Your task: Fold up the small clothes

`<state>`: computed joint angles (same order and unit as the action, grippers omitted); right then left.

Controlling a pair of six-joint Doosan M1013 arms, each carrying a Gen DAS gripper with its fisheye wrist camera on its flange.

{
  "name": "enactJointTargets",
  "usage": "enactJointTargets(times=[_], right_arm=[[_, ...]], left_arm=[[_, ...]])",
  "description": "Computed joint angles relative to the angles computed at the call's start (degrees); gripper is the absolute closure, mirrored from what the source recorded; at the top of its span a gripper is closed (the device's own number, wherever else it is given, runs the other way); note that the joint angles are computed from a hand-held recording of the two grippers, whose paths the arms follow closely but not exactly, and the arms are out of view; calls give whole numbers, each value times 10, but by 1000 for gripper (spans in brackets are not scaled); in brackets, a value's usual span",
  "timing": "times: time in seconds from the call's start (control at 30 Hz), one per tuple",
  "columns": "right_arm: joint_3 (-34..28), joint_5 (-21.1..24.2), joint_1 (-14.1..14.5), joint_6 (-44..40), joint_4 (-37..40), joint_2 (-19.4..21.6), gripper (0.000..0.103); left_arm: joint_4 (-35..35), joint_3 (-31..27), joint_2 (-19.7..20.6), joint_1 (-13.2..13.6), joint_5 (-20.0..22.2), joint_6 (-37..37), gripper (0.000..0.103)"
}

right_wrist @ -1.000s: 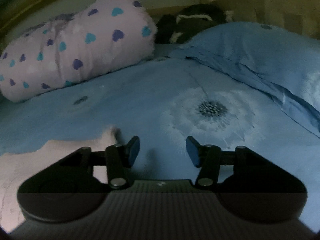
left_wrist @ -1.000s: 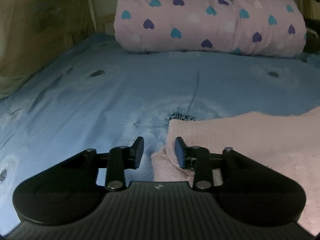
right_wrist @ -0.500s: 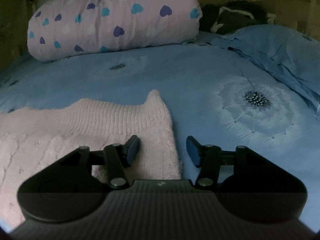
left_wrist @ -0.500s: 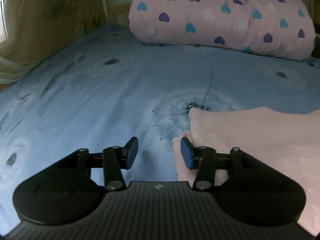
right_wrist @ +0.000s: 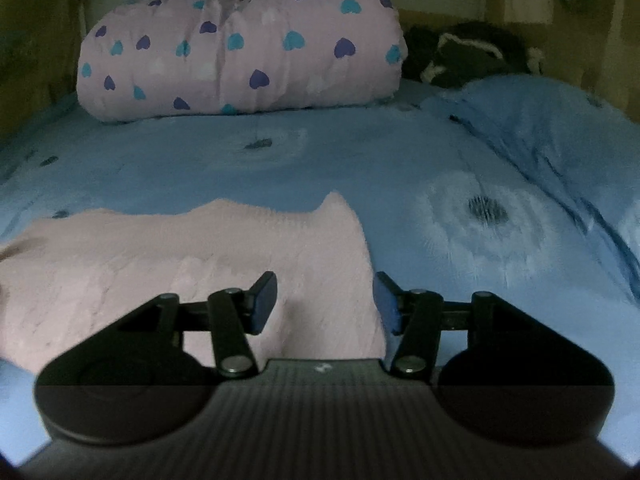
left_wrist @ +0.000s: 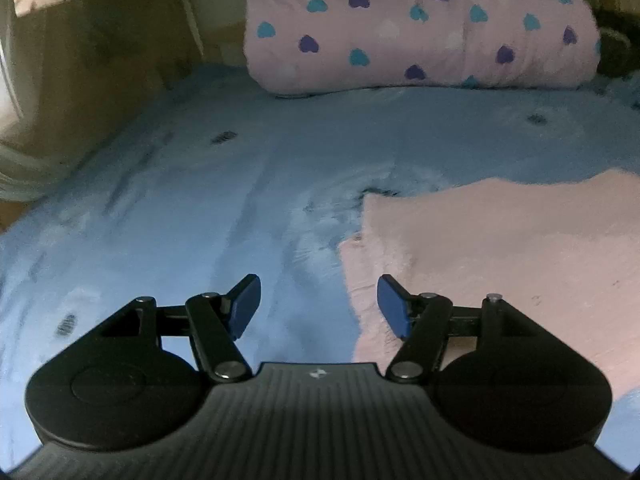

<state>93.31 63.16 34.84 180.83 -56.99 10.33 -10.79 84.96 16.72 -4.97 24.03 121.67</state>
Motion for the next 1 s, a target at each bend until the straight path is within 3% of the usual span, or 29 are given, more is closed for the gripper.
enactJointTargets(times=[0.07,0.13,0.27,0.5,0.6,0.67,0.77,0.9,1.0], right_arm=[[4,0,10,10,18,-5,48],[8,0,21,19,32,-9,48],[18,10,41,55,30,-17,48],[43,18,59,152,6,-31,48],[49,12,58,176,9,-34,48],[54,6,58,196,6,-35,47],[61,-8,56,241,1,-35,34],[72,-29,53,303,-14,-38,31],[73,-14,51,324,-23,-33,31]], left_arm=[[93,4,3,-8,-12,-64,33],[148,0,7,-11,6,-108,33],[37,-6,-2,7,40,-43,33],[-84,-13,-36,29,97,59,32],[-118,-16,-50,39,145,81,23],[-154,-12,-58,46,173,100,22],[-210,-2,-63,57,201,118,22],[-204,3,-54,56,217,98,22],[-176,5,-41,49,195,92,22]])
